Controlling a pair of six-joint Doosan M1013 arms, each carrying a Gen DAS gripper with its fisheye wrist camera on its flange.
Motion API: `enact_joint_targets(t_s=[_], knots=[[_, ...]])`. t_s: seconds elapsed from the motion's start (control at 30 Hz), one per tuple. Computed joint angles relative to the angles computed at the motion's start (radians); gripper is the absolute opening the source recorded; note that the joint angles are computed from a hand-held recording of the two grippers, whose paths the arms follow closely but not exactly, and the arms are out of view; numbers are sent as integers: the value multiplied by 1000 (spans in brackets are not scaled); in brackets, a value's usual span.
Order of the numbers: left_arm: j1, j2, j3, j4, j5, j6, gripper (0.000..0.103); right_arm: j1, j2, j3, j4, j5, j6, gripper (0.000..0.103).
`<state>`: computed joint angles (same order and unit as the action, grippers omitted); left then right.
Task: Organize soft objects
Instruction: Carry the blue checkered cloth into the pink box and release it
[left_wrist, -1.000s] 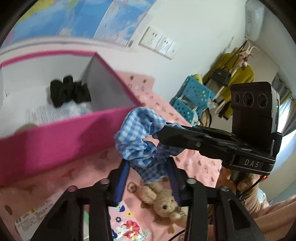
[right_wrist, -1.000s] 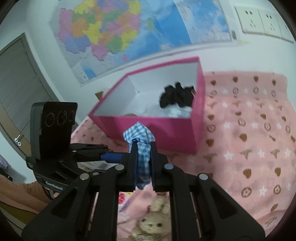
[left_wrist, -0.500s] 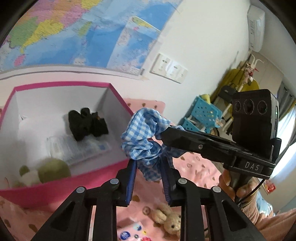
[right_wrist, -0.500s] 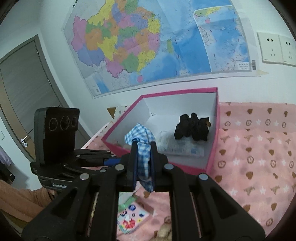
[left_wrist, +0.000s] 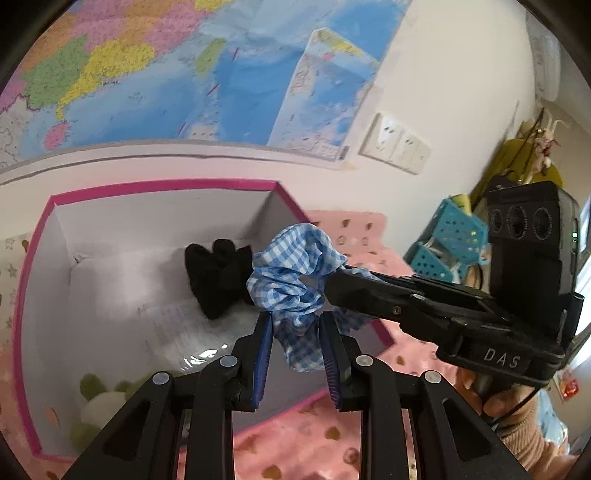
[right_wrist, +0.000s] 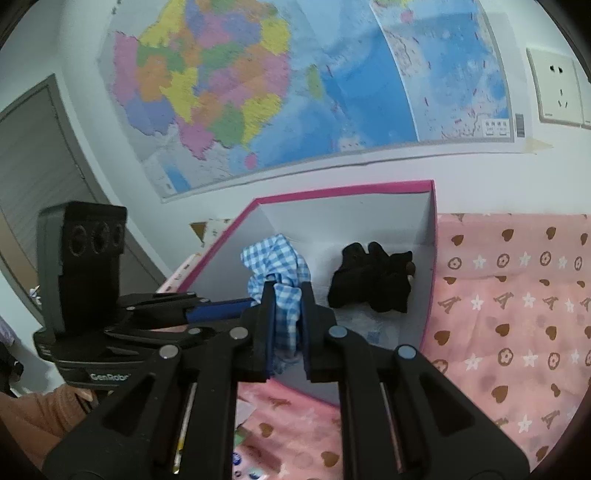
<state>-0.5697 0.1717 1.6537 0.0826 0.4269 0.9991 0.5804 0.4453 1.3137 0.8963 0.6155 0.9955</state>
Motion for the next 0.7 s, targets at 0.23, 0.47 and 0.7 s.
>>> enact_joint_targets(t_s=[0.23, 0.47, 0.7], knots=[[5, 37, -26, 81, 88, -103, 34, 26, 31, -46, -386, -24, 347, 46], [4, 11, 15, 144, 56, -188, 43, 25, 2, 0, -400, -35, 351, 46], [-31, -59, 83, 268, -21, -286, 44, 14, -62, 85, -211, -33, 178, 49]])
